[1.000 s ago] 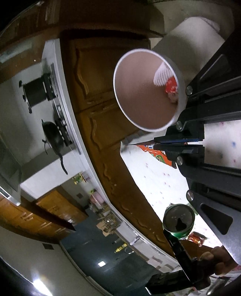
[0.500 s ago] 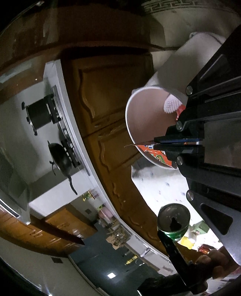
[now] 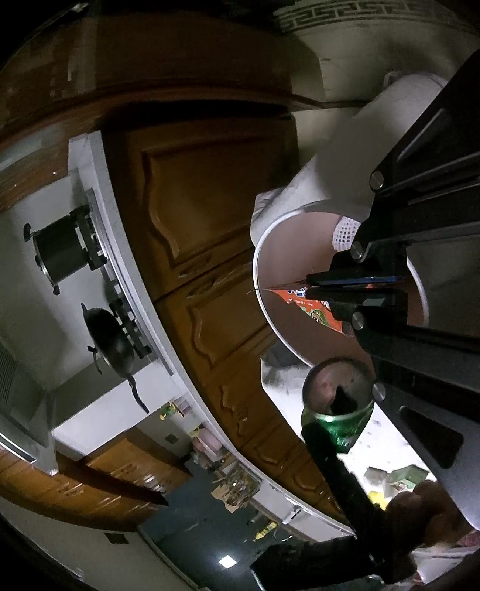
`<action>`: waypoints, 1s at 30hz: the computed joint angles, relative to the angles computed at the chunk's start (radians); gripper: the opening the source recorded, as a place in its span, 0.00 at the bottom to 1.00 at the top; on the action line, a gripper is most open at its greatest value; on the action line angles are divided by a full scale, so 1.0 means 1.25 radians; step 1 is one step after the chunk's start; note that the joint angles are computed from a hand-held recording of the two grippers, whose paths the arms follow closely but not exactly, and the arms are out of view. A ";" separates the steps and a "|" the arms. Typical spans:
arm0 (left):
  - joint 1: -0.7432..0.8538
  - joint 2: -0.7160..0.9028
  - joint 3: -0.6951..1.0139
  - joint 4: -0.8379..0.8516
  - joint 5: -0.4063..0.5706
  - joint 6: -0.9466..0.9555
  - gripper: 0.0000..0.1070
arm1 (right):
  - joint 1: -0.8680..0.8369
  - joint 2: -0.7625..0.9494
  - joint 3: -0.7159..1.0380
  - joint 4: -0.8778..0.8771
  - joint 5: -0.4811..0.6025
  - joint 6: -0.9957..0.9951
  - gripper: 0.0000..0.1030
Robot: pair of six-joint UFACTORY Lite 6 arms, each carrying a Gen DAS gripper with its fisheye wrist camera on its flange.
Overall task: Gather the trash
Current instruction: 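Carry the green can with left tool while right tool carries the orange bag over the bin, then open left tool to drop the green can while right tool drops the orange bag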
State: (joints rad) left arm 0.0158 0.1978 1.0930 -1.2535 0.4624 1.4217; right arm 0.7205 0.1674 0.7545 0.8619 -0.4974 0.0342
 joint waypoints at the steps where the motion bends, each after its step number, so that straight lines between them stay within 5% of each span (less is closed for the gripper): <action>1: -0.011 0.008 0.002 -0.001 -0.011 0.002 0.15 | -0.007 0.006 0.003 -0.012 0.005 0.007 0.01; 15: -0.060 0.083 0.037 0.022 -0.052 -0.023 0.16 | -0.059 0.054 0.027 -0.155 0.030 0.117 0.06; 19: -0.068 0.071 0.021 -0.005 -0.067 0.005 0.43 | -0.072 0.072 0.037 -0.212 0.040 0.171 0.08; 23: -0.063 0.044 -0.012 -0.056 -0.073 0.064 0.49 | -0.065 0.062 0.021 -0.189 0.024 0.166 0.29; 26: -0.047 0.032 -0.023 -0.053 -0.063 0.061 0.49 | -0.054 0.046 0.009 -0.155 0.016 0.144 0.31; 30: -0.015 0.014 -0.034 -0.027 -0.038 0.032 0.49 | -0.039 0.028 -0.001 -0.115 0.006 0.117 0.44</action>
